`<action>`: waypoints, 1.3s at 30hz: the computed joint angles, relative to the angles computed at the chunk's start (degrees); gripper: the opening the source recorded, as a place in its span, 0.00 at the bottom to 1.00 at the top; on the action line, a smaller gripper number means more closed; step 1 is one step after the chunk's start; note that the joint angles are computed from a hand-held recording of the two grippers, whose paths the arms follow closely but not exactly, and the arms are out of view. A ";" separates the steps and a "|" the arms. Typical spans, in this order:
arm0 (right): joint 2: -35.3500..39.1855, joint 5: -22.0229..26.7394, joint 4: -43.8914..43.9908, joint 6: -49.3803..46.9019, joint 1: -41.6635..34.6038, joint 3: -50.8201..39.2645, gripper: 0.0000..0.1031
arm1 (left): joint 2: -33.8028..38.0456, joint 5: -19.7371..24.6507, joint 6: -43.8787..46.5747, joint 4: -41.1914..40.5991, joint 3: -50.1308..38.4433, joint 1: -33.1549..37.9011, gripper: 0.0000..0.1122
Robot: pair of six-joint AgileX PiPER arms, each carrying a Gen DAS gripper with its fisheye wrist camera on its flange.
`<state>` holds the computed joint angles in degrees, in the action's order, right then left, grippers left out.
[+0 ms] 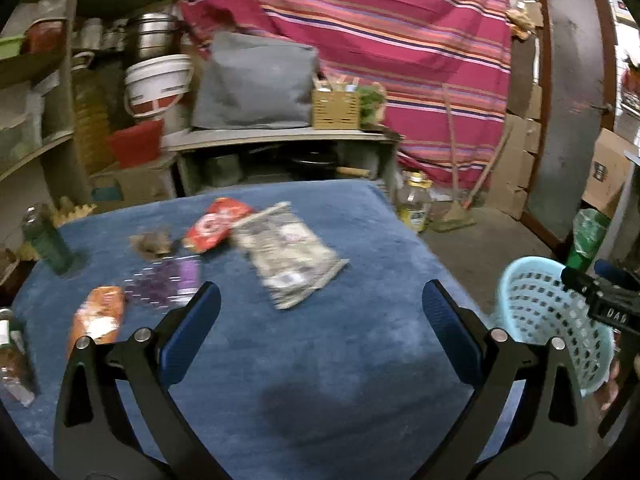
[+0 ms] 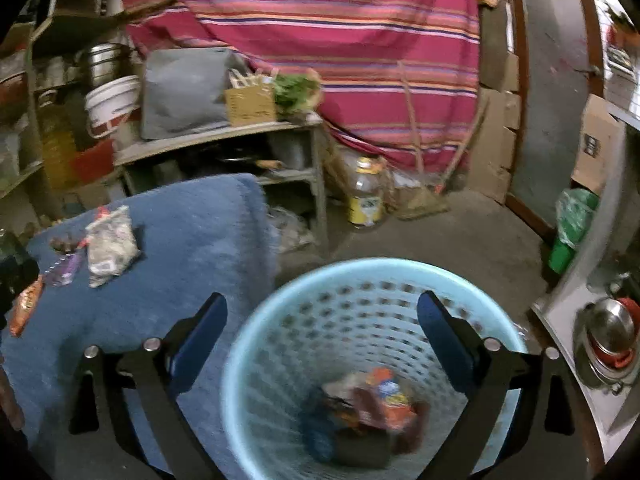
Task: Collect trash
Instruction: 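Move both tools back over the table toward the remaining bags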
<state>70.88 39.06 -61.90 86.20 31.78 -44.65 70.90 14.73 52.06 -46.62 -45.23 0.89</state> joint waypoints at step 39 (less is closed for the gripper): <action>40.54 2.68 9.33 -12.05 13.00 -41.37 0.91 | 34.70 19.23 10.09 4.74 -27.55 34.19 0.25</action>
<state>111.43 41.74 -52.57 74.15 44.78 -86.02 105.60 33.96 62.16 -41.87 -72.78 35.08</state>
